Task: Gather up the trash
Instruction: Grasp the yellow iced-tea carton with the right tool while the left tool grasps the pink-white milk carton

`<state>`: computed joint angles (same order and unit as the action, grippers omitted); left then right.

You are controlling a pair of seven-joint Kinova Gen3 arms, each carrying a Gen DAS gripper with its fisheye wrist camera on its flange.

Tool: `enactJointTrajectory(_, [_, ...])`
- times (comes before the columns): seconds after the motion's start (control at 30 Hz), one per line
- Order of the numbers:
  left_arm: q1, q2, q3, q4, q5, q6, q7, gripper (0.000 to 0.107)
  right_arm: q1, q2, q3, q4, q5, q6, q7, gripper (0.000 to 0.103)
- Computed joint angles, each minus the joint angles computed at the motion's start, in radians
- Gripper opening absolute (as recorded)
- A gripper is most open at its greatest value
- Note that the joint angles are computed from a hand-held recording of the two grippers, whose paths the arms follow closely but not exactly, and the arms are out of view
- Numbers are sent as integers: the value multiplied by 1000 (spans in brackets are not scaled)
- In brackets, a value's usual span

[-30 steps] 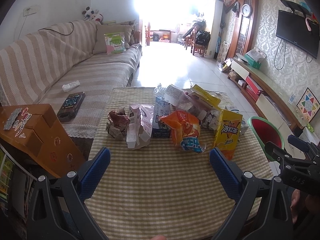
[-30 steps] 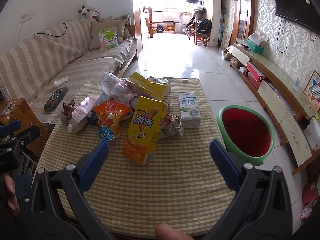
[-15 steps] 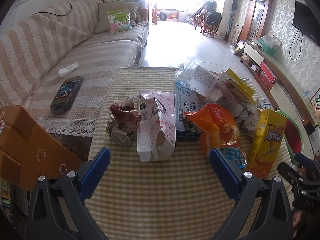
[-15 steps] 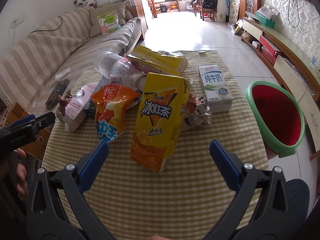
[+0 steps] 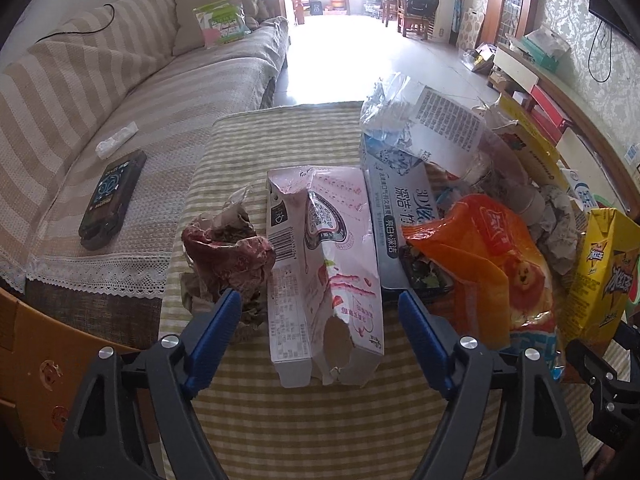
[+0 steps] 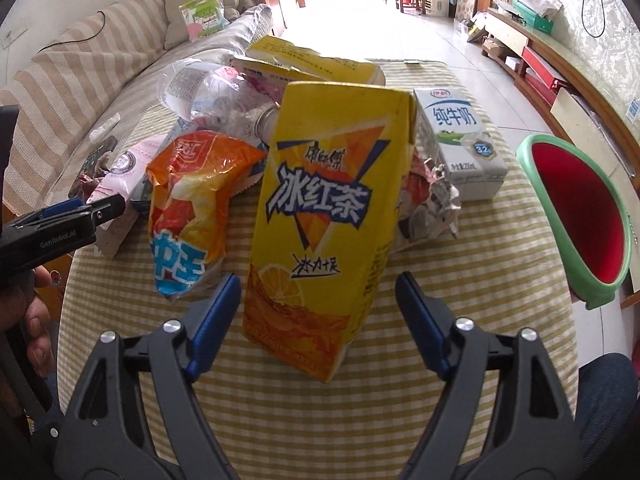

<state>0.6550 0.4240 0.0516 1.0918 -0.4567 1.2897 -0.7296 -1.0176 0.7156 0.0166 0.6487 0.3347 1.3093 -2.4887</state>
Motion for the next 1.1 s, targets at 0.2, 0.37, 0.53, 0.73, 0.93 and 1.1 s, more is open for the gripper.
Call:
enactJointTrajectory(0.2, [-13, 8, 7, 3, 23, -7, -38, 34, -7, -11, 1, 33, 13, -33, -1, 67])
enactJointTrajectory(0.37, [-14, -22, 4, 39, 24, -49, -23, 28, -11, -33, -2, 66, 25, -53, -5, 67])
enactJointTrajectory(0.53, [7, -68, 7, 76, -20, -79, 31, 27, -27, -73, -1, 110, 61, -85, -6, 66])
enactJointTrajectory(0.73, [34, -118, 26, 98, -78, -91, 103, 25, -40, -112, -7, 146, 96, -106, -14, 65])
enactJointTrajectory(0.93, [61, -161, 52, 104, -138, -87, 169, 24, -64, -148, -12, 171, 147, -96, -12, 36])
enactJointTrajectory(1.1, [83, -177, 71, 84, -182, -45, 193, 24, -65, -195, -24, 228, 170, -146, -40, 36])
